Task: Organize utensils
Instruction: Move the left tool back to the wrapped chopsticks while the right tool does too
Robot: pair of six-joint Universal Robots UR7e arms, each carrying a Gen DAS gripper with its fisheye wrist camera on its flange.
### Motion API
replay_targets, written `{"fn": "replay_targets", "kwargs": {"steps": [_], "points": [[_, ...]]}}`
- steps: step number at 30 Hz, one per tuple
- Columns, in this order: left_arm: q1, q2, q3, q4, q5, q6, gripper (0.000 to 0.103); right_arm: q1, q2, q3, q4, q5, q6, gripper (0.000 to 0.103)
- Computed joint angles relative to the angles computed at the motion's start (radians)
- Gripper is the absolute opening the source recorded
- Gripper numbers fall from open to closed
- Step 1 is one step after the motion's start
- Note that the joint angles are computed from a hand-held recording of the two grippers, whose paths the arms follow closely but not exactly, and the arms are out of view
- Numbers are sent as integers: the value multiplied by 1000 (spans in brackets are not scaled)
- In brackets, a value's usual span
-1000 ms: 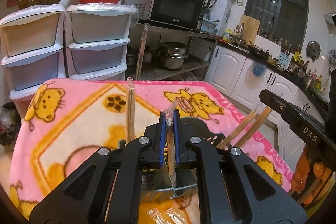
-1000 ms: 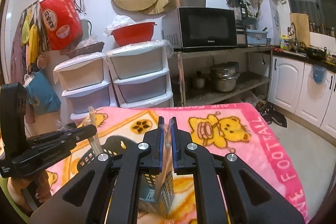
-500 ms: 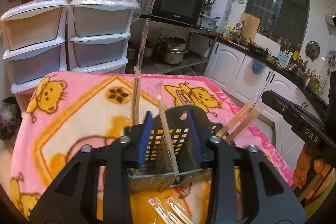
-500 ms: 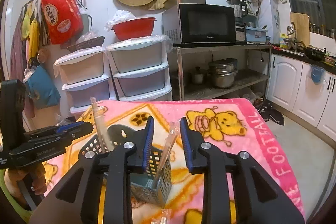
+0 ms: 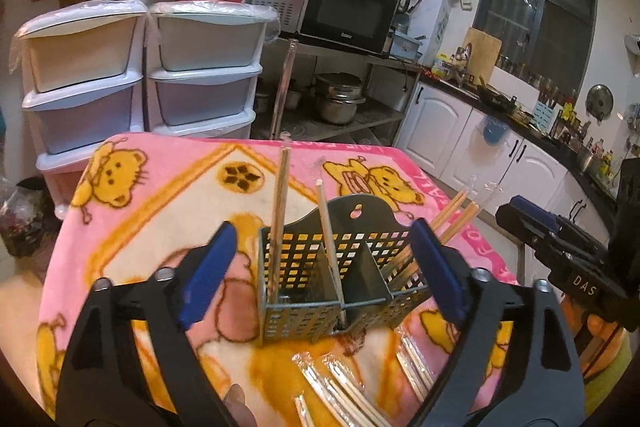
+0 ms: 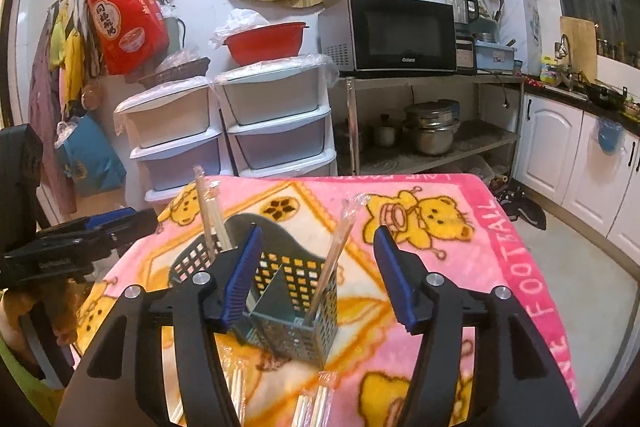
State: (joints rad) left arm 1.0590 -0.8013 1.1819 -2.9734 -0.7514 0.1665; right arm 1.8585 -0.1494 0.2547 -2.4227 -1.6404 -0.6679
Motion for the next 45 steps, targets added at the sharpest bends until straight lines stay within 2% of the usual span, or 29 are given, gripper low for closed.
{"fn": "replay_targets", "kwargs": {"steps": [4,12,21,36,42,45], "points": [[-11,-26,49,-33,11,1,92,1,-66,127,-52,-1,-7,61],[-22,-62,135,-77,38,-14,93,-5,-164,308,-115,-6,-9,65],[-20,-99,214,-95,62,-67,93,-10,-230,437,-160,-26,-24,67],[-3,-132,312,-18,75,-160,92,-15,-285,582,-171,-59,-61,67],[16,-138,340,38,47,-220,92,-22,-291,614,-156,-78,-70,67],[24,-138,344,72,37,-244,83,-25,-290,621,-142,-89,-70,67]]}}
